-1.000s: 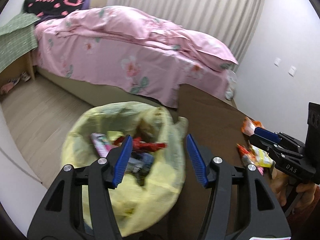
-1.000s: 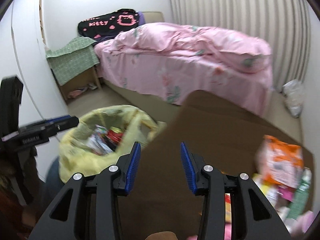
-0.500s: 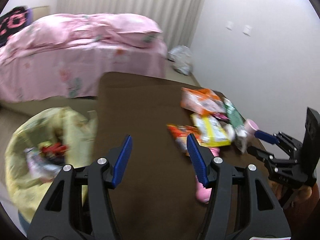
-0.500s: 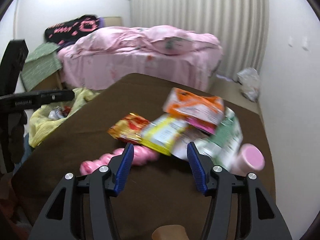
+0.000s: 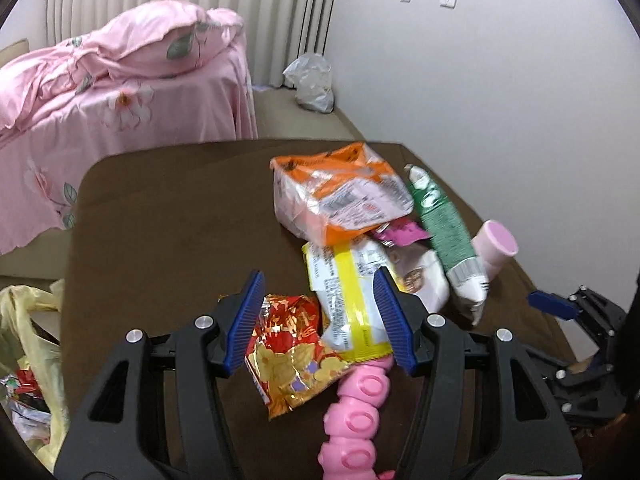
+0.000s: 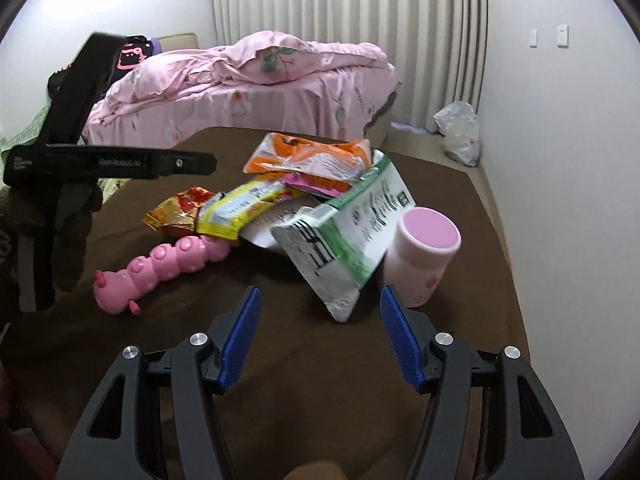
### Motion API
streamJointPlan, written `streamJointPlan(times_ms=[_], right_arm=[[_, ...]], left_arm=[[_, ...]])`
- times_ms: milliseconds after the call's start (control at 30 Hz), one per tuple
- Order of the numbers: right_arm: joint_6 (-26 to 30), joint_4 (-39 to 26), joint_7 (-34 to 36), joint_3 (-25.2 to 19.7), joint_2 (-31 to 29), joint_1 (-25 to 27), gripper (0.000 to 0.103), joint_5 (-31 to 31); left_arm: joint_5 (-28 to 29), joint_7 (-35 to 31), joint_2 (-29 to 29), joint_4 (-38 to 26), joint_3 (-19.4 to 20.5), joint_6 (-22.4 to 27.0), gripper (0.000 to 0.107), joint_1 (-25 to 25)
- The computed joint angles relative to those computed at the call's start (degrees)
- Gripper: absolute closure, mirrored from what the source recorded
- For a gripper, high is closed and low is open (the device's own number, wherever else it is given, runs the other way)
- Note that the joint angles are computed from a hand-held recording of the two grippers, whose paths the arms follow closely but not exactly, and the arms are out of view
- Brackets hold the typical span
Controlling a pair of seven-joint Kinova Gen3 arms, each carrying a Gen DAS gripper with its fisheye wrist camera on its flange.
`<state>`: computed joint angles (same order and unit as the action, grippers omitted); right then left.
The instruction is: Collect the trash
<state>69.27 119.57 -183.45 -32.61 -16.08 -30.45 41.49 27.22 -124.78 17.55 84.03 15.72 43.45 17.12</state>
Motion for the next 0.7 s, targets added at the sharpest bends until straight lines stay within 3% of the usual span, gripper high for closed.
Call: streamJointPlan(times_ms=[133, 200, 300, 467, 700], right_arm=[[2.40, -0.80, -0.43, -0.84, 1.78, -0.62, 0.045, 0.99], [3.65, -1.87, -0.31, -0.75, 3.57, -1.51, 0.045, 2.41], [2.57, -3.05, 0.72, 1.64, 4.91, -3.22, 0.045, 4.24], [-4.01, -5.69, 4.58, 6.73, 6.67, -2.90, 0.045, 6.53], [-11.67, -10.90, 9.97, 14.27, 12.94, 0.22, 0.045, 3.93]], left_arm=[[-8.51, 5.55, 2.04, -2.92, -5.93, 3.74, 0.057, 6.20], [-9.38, 5.51, 1.43, -1.89, -5.34, 4.22, 0.061, 5.18], [-7.23, 2.39, -0.91, 1.61, -1.68, 3.56, 0.065, -0.07], [-4.41, -0.01, -5.49, 7.32, -2.71, -0.61, 0.065, -1.83], [6.00, -2.93, -7.51, 9.45, -4.27, 1.90, 0.064, -7.77]])
